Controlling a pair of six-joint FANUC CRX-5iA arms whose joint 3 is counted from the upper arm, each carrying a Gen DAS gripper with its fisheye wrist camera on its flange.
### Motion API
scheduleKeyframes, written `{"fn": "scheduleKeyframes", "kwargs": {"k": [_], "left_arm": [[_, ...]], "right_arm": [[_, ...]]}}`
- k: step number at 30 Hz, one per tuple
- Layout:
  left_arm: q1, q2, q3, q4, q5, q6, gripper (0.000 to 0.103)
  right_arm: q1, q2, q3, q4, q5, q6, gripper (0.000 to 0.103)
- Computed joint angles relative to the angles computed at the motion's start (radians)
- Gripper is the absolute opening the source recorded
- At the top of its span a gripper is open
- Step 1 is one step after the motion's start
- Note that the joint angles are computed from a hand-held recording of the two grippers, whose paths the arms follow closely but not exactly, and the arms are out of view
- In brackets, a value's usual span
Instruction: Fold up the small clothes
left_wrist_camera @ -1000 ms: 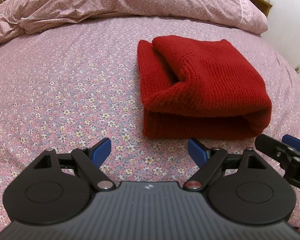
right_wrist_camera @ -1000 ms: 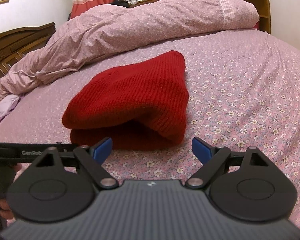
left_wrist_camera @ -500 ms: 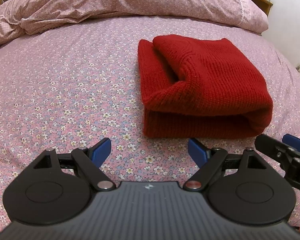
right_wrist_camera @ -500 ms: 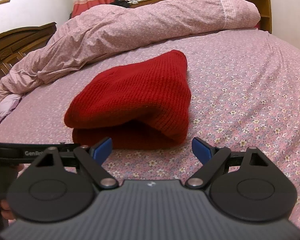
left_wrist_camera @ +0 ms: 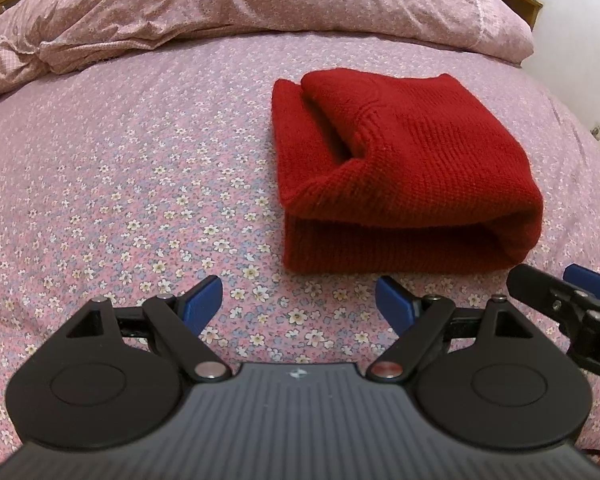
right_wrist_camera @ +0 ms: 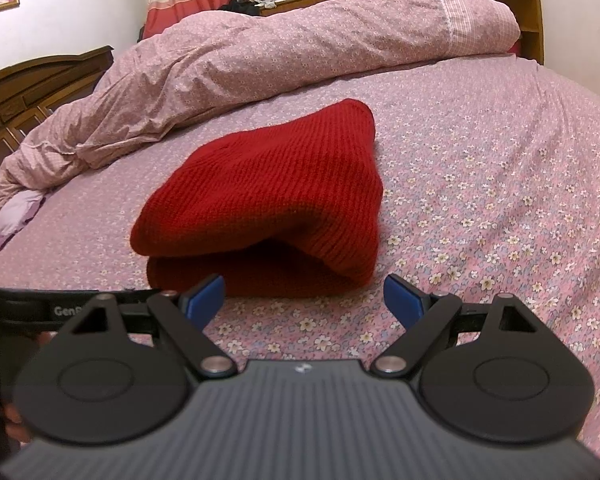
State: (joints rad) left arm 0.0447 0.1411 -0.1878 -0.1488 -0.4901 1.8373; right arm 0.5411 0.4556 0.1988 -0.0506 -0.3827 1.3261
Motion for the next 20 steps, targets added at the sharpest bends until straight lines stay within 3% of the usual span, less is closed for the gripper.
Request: {"fn": "scheduleKeyframes", "kwargs": {"k": [11, 20], "left_arm": [[0.005, -0.013, -0.026, 0.032, 0.027, -0.044, 0.087], [0.004, -0.009, -0.015, 0.024, 0.006, -0.039, 0.087]], "right_arm": [[0.000, -0.001, 0.000, -0.004, 0.000, 0.002, 0.088], [0.000, -0.002, 0.001, -0.005, -0.001, 0.005, 0.088]]}}
